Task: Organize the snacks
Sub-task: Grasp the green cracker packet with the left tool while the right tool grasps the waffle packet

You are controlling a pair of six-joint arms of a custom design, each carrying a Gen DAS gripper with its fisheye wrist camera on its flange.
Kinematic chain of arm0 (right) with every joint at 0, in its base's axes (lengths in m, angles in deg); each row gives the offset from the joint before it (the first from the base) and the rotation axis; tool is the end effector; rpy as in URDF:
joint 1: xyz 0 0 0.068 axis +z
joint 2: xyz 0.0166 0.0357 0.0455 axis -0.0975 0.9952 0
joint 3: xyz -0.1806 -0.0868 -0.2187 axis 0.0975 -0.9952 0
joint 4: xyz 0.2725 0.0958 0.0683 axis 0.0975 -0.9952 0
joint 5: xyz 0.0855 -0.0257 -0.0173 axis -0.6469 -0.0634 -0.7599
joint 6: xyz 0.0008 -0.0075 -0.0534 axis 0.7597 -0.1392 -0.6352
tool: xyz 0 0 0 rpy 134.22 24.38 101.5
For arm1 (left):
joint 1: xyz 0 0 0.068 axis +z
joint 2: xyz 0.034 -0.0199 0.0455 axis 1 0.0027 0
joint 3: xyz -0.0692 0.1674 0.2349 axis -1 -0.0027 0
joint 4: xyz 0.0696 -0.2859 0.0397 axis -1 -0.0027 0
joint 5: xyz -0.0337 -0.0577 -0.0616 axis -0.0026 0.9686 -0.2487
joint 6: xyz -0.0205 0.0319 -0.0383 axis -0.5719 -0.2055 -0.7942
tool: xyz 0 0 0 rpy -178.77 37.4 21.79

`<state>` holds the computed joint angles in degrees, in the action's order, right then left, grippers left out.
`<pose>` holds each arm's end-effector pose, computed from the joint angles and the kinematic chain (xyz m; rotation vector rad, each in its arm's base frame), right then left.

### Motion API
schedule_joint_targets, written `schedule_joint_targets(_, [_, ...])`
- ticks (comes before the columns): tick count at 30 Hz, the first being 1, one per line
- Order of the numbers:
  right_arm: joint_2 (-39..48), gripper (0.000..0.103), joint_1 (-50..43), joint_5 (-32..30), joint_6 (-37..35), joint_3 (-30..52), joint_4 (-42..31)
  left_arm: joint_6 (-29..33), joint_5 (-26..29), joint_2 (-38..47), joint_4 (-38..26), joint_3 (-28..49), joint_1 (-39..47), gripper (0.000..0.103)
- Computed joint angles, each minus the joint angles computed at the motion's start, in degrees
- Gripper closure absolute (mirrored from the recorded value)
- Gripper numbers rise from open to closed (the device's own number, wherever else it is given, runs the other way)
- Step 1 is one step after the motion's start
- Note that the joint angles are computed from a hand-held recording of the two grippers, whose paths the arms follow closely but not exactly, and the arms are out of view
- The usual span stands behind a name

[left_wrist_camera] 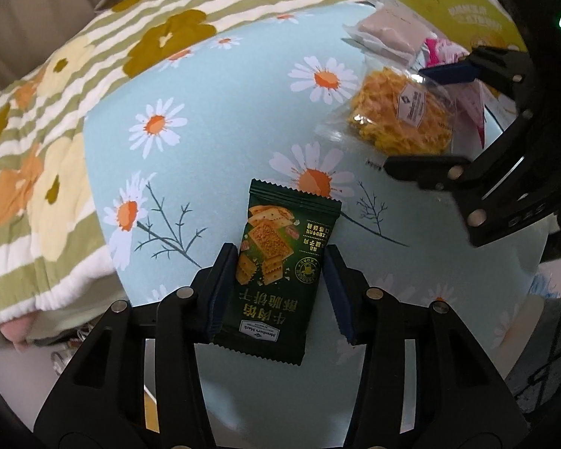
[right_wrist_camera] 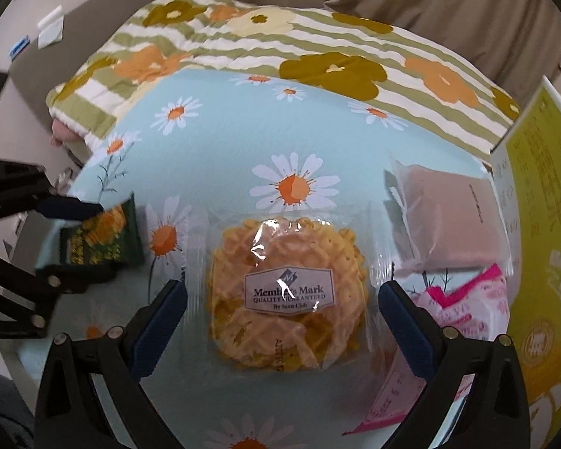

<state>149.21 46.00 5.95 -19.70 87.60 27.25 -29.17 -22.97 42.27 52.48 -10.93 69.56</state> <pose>0.1897 0.2214 0.0793 -0.0205 2.7314 -0.0050 0.2628 -0.1049 0.0890 1.3638 2.5232 -0.2534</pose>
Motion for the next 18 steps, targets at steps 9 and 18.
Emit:
schedule_joint_targets(9, [2.2,0.001,0.1,1.2,-1.9,-1.0,3.9,-2.4,0.5,-2.8,-1.5,0.3,1.8,0.06])
schedule_joint_targets(18, [-0.7,0.027,2.2,3.2,1.8,-2.0,3.0,-4.0,1.5,-6.4,-2.8,-0.2,3.0,0.06])
